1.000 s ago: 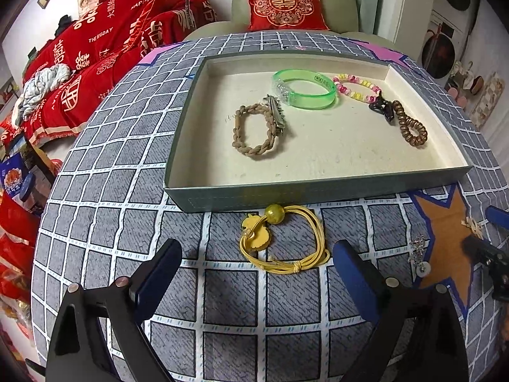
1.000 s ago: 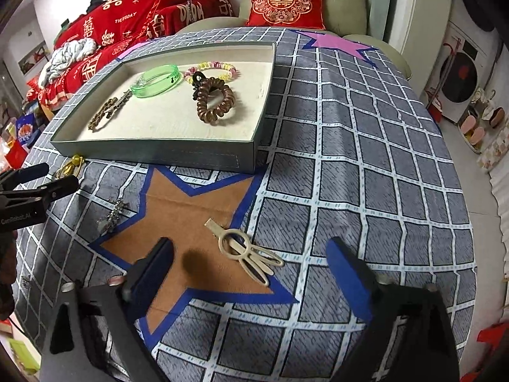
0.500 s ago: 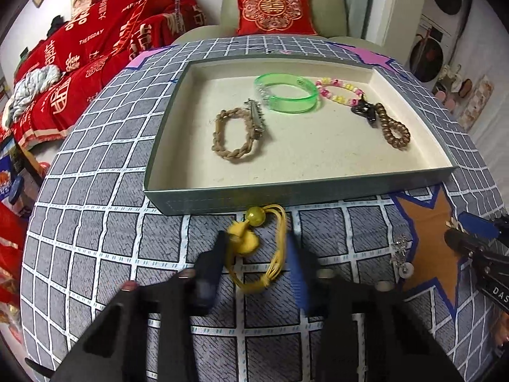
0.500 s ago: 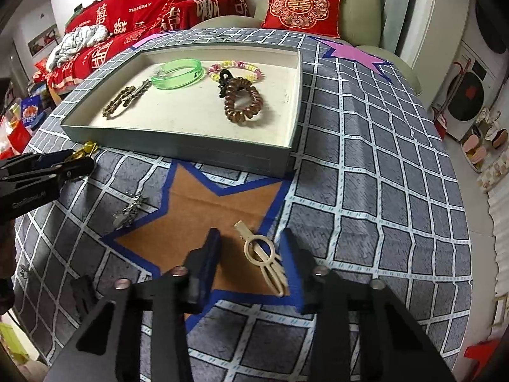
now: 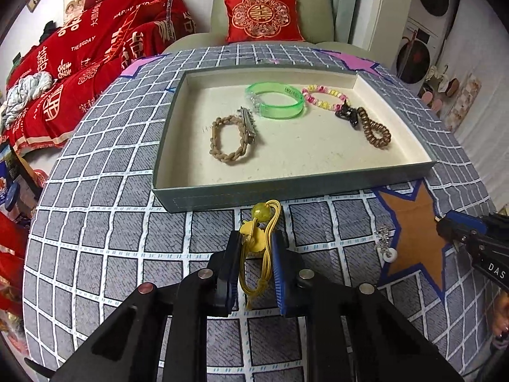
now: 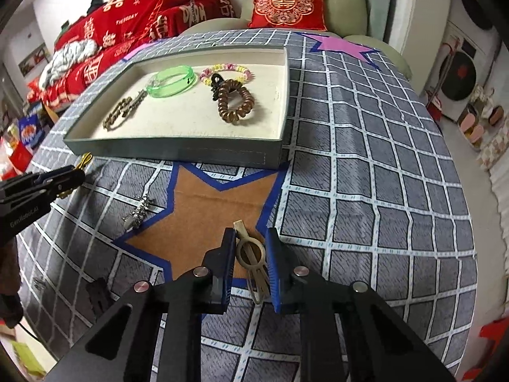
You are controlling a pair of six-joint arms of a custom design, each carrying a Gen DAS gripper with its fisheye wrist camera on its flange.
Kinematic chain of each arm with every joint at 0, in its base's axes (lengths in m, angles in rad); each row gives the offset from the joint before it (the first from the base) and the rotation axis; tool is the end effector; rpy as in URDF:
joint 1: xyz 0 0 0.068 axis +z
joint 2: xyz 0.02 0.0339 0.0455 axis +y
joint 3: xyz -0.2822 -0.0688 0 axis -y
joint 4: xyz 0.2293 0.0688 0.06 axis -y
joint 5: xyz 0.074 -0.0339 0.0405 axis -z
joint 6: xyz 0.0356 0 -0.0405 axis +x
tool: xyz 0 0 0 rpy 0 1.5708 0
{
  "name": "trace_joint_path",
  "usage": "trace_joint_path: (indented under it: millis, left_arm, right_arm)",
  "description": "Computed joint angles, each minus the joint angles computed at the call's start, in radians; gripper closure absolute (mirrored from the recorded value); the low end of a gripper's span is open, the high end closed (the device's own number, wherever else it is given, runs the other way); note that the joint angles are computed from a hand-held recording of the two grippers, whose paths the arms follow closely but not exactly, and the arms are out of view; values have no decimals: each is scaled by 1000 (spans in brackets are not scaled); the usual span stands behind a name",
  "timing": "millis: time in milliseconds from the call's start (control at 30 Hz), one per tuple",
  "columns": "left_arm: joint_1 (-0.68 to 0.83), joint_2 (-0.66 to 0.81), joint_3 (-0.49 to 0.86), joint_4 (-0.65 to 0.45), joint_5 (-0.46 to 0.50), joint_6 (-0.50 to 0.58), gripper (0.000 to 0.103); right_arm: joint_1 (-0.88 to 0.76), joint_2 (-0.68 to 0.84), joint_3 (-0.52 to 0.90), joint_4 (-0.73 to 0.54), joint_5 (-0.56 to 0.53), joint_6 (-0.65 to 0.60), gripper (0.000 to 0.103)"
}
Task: Organize jewelry
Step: 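Grasp the yellow cord with the left tool while the right tool grasps the cream hair clip, then carry the yellow cord and cream hair clip over the tray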
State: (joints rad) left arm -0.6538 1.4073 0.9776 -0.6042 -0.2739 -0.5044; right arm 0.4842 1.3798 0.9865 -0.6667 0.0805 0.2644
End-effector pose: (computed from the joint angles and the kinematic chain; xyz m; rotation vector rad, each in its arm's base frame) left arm 0.2145 -0.1523 0.2579 0.0937 2.5458 -0.0896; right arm 0.2268 0.1160 0.2626 -0.2613 2.6205 0.1527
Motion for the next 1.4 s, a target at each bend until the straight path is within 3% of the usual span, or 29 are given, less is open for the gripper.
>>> trace_joint_path:
  millis: [333,700,1400]
  left_arm:
    - [5,-75,32,-39,5,37,75]
    - [50,-87,102,-67,29,83,75]
    - [133,181,325,-16,98,169,75]
  right_arm:
    - [-39,-59,10,-33,-83,72,82]
    - [-57,-32,130,-54,-156,127,82]
    - [-117,309,436,11,-254,147,82]
